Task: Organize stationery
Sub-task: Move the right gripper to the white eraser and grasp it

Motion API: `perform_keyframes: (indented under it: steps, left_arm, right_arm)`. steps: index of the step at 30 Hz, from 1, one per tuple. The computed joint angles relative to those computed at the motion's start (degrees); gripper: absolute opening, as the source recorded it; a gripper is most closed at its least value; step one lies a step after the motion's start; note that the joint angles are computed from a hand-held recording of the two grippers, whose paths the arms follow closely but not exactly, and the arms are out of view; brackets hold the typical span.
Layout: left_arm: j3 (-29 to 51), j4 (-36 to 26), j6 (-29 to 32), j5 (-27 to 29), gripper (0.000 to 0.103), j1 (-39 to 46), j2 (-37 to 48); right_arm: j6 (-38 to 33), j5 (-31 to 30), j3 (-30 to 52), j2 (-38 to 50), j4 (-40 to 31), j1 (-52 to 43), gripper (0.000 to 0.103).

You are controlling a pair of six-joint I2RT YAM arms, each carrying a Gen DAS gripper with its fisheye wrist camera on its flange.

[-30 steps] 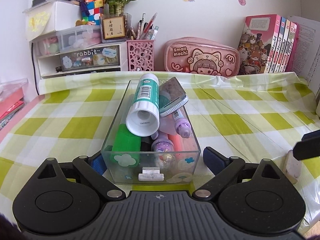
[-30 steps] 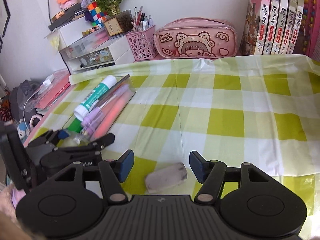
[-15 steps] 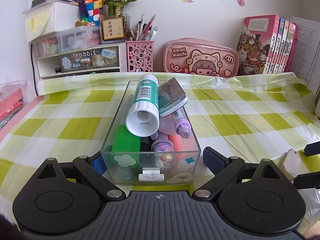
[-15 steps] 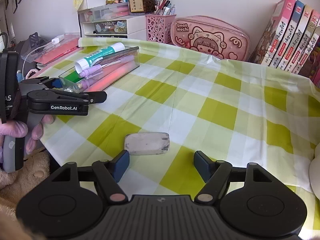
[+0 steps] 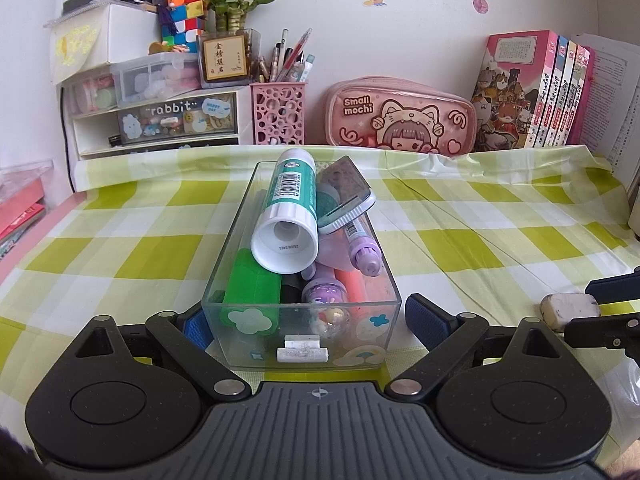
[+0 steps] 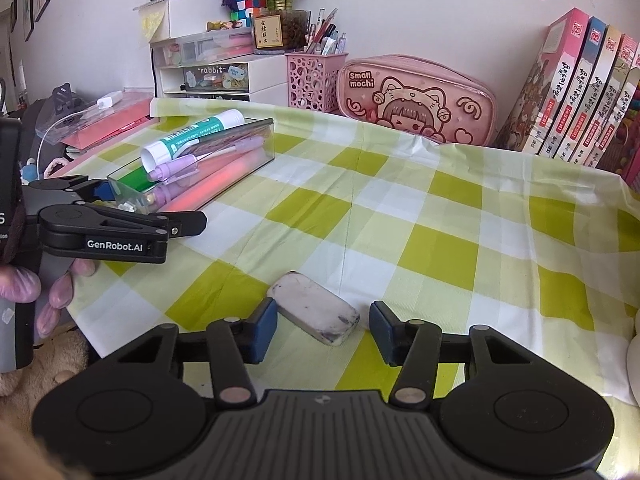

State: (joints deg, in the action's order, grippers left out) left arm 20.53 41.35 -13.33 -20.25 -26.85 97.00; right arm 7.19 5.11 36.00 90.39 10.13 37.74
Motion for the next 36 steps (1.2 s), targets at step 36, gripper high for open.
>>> perform_keyframes:
  steps: [36]
  left_arm:
    - [0.47, -0.12, -0.18, -0.3, 0.091, -0.52, 0.22]
  right_arm:
    - [-0.01, -4.68, 12.22, 2.84, -3.63, 2.73, 0.016]
